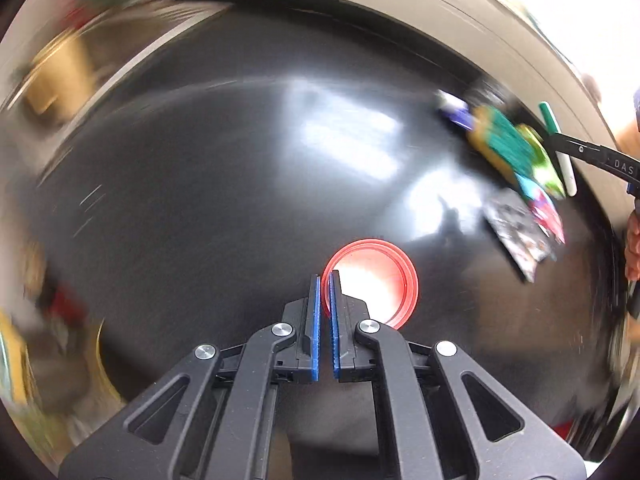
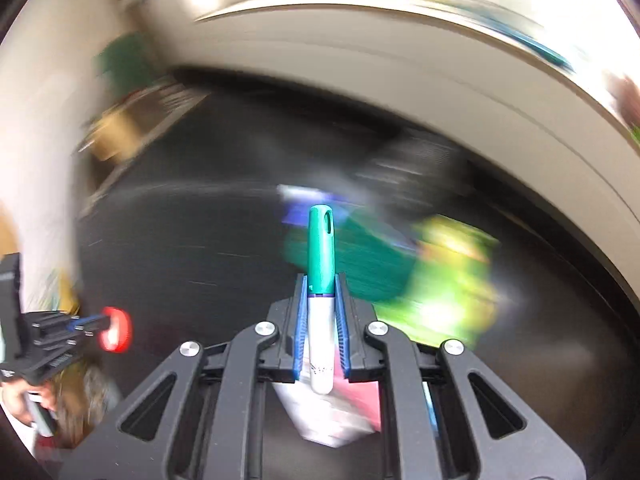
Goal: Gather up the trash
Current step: 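Carry cap and marker to the bin and open both tools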
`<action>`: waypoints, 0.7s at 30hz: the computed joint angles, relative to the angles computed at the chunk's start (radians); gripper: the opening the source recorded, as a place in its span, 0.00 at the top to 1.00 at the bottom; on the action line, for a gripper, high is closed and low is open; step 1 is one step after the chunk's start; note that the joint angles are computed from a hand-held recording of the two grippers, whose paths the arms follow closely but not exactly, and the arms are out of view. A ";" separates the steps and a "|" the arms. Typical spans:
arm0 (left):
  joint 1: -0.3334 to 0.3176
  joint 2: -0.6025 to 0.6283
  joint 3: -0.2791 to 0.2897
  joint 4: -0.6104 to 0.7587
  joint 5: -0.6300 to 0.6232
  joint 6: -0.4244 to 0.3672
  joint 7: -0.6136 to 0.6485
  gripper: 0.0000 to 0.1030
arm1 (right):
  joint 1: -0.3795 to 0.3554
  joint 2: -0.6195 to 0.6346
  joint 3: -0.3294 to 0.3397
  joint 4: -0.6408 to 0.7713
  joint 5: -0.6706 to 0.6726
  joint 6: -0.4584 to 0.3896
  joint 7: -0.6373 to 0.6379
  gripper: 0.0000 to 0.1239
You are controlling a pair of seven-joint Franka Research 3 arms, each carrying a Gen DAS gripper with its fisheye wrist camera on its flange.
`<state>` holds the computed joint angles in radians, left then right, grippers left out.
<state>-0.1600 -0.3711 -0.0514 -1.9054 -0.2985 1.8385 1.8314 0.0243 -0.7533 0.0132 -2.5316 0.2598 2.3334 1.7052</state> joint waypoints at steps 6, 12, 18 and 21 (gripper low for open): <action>0.151 -0.143 0.111 -0.137 0.069 0.020 -0.139 0.97 | 0.324 0.418 0.061 0.407 0.209 0.005 -0.217 0.89; 0.276 -0.245 0.203 -0.299 0.120 0.034 -0.251 0.97 | 0.473 0.817 0.188 0.832 0.173 -0.131 -0.257 0.89; 0.332 -0.201 0.227 -0.472 0.109 0.155 -0.298 0.97 | 0.595 1.213 0.199 1.177 0.053 -0.262 -0.140 0.89; 0.347 -0.113 0.235 -0.541 0.076 0.262 -0.283 0.97 | 0.655 1.397 0.176 1.330 -0.004 -0.307 -0.078 0.89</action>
